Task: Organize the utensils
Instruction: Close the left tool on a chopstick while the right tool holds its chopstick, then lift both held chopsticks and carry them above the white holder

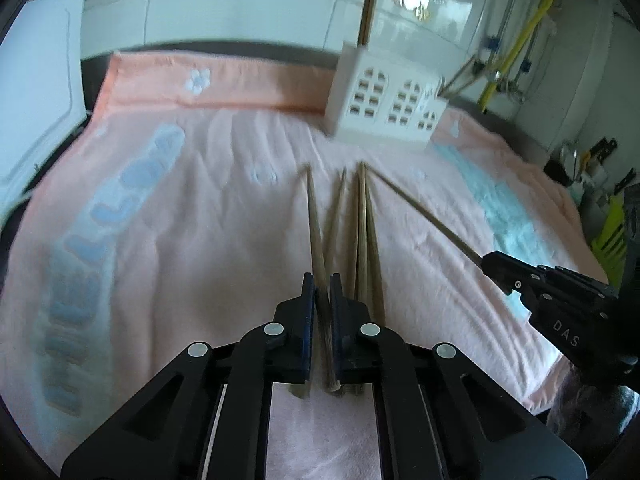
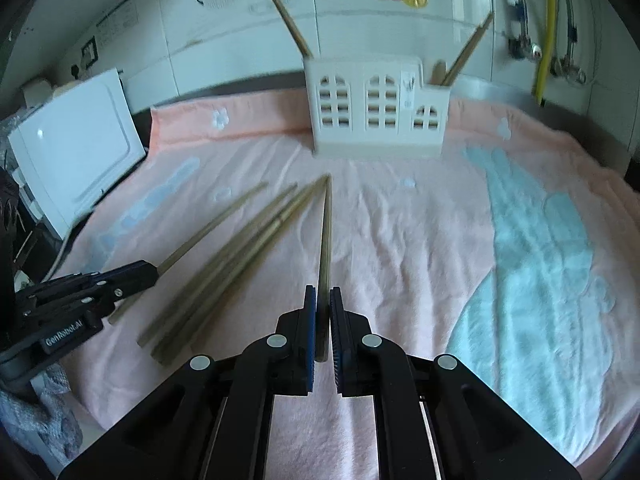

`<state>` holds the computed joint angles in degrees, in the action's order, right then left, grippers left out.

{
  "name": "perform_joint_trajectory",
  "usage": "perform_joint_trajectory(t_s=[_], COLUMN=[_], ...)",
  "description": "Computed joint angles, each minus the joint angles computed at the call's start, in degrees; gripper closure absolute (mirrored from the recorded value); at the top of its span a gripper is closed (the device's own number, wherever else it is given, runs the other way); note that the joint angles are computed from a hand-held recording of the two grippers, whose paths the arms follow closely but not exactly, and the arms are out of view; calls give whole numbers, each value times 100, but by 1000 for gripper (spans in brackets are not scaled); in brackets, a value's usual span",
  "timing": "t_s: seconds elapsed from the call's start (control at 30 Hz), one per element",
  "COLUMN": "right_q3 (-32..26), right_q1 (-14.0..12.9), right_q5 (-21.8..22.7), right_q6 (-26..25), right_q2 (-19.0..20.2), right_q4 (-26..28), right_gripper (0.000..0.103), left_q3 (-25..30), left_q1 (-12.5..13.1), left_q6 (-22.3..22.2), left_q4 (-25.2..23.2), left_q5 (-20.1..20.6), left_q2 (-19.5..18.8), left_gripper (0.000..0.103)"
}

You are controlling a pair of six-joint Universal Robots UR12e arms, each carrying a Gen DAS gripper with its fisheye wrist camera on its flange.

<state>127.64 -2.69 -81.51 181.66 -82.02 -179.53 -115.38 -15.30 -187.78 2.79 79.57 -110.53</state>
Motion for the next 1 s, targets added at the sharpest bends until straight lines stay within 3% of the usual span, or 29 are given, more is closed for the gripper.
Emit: perform_joint_trajectory(t_s=[0.23, 0.43, 0.8, 0.87, 0.93, 1.0], right_q3=[-225, -575, -711, -725, -751, -781], right_q1=[-109, -233, -311, -307, -288, -281], right_q5=[164, 386, 539, 538, 503, 480], right_q6=[-243, -475, -455, -412, -369, -344], right_q2=[-85, -40, 28, 46, 69, 95], right_q4=[-332, -329, -277, -322, -377, -439], right_gripper=[96, 97, 97, 97, 97, 97], left_q3=[89, 303, 103, 26, -17, -53], left_q1=[90, 148, 306, 284, 259, 232], left_q6=[28, 55, 192, 228, 253, 283], left_q4=[617, 656, -46, -208, -317, -405], left_q5=[-75, -306, -640, -660, -637, -603], left_q2=[79, 47, 127, 116, 95, 60], left_gripper=[103, 103, 99, 92, 79, 79])
